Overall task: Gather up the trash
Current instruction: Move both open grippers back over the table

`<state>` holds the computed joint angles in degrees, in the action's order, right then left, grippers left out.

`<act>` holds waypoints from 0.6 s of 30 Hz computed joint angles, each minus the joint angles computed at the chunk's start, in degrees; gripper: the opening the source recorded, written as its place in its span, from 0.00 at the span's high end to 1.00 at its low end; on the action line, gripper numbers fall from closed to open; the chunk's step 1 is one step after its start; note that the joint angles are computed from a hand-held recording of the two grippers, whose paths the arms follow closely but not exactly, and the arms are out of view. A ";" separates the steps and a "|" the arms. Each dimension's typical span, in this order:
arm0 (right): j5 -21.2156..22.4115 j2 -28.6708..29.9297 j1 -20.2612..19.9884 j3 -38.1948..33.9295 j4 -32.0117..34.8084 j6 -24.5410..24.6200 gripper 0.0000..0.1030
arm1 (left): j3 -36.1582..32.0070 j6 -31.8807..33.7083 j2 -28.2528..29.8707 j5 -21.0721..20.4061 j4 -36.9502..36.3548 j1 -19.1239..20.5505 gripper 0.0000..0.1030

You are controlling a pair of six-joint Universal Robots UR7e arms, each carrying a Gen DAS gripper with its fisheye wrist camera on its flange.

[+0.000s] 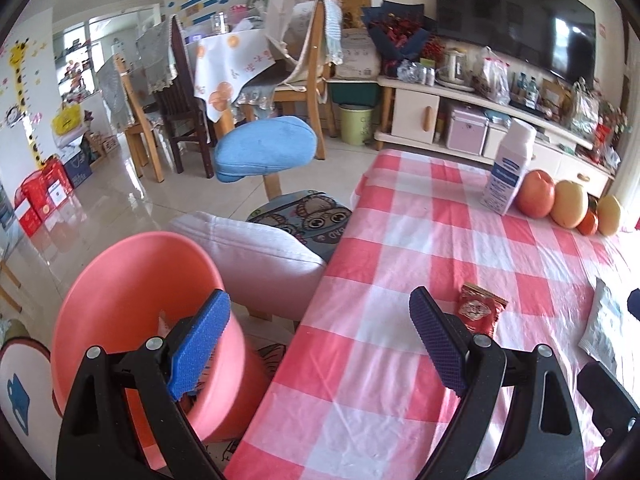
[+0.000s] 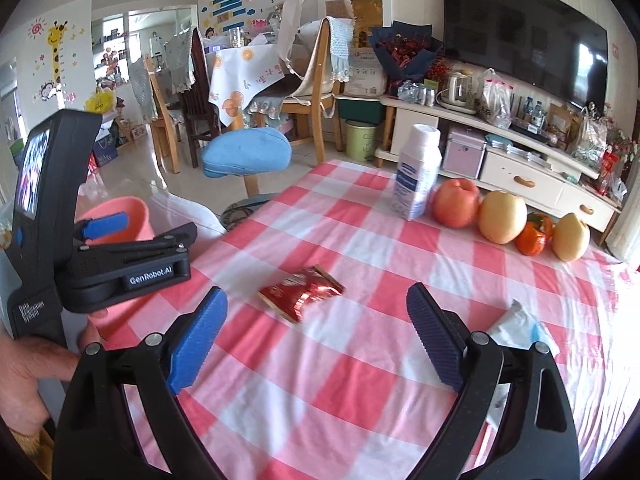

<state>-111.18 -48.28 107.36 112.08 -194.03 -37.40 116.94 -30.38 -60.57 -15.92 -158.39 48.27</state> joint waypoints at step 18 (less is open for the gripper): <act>4.29 -9.70 -10.28 1.67 10.45 15.01 0.10 | -2.80 13.13 3.48 -15.77 -9.03 2.11 0.12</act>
